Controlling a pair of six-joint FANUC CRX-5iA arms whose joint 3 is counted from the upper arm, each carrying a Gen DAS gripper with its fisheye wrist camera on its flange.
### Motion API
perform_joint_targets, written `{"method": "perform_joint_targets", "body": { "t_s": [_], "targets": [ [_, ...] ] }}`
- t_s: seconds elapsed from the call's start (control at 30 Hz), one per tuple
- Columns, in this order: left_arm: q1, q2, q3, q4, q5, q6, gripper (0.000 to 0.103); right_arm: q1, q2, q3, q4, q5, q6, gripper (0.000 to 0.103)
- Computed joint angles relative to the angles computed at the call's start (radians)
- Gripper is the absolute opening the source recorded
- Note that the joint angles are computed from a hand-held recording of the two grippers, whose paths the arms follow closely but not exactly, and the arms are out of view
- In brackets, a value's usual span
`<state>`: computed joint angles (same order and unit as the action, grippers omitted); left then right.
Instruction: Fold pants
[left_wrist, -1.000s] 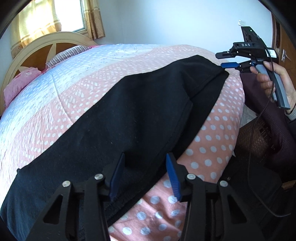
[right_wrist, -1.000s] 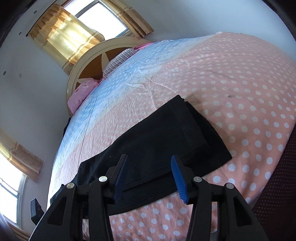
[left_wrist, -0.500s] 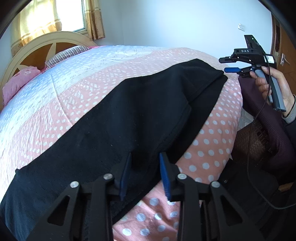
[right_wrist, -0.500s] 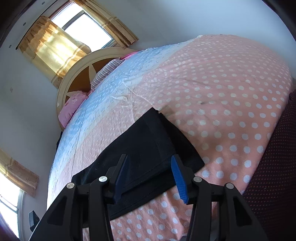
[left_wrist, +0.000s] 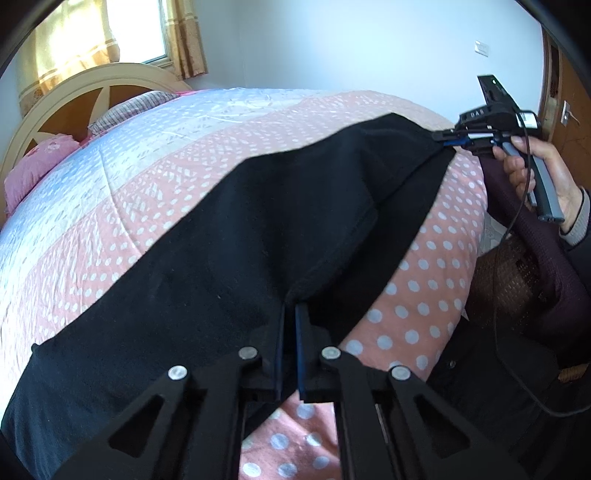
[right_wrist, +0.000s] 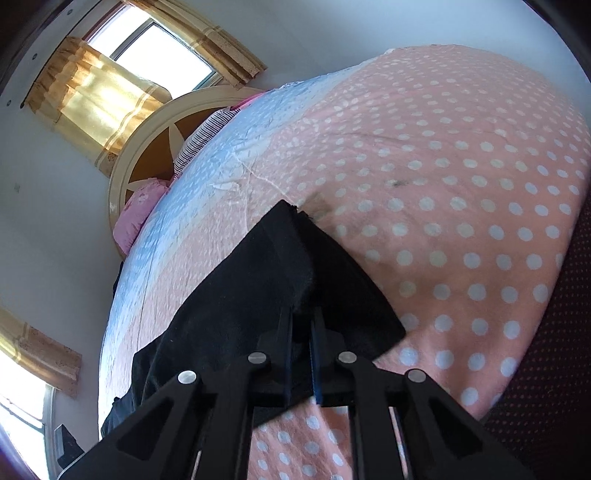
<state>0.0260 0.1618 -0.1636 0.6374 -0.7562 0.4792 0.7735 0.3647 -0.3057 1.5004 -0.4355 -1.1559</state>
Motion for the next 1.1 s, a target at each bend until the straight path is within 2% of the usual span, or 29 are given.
{"method": "perform_joint_targets", "body": {
  "t_s": [0.07,0.17,0.3,0.47,0.67,0.83,0.93,1.1],
  "targets": [
    [0.008,-0.006,-0.003,0.037,0.003,-0.007,0.004,-0.004,-0.021,-0.017,0.073,-0.031,-0.042,0.007],
    [0.023,-0.021,-0.009,0.093,-0.023,-0.046,0.004,0.010,-0.054,-0.034,0.080,-0.085,-0.022,0.007],
    [0.027,-0.029,-0.016,0.095,-0.058,-0.068,0.004,0.030,-0.062,-0.042,-0.027,-0.097,0.046,0.007],
    [0.017,-0.016,-0.028,0.055,-0.060,-0.046,0.004,0.028,-0.055,-0.059,-0.082,-0.066,0.038,0.007],
    [0.022,-0.025,-0.044,0.089,-0.065,-0.061,0.004,0.070,-0.048,-0.028,-0.164,-0.136,0.130,0.007],
    [0.025,-0.022,-0.049,0.091,-0.068,-0.056,0.004,0.076,-0.050,-0.040,-0.163,-0.146,0.109,0.007],
    [0.026,-0.028,-0.057,0.103,-0.067,-0.065,0.004,0.095,-0.041,-0.013,-0.220,-0.180,0.185,0.007],
    [0.023,-0.018,-0.052,0.090,-0.065,-0.056,0.004,0.092,-0.036,-0.026,-0.261,-0.148,0.177,0.007]
  ]
}}
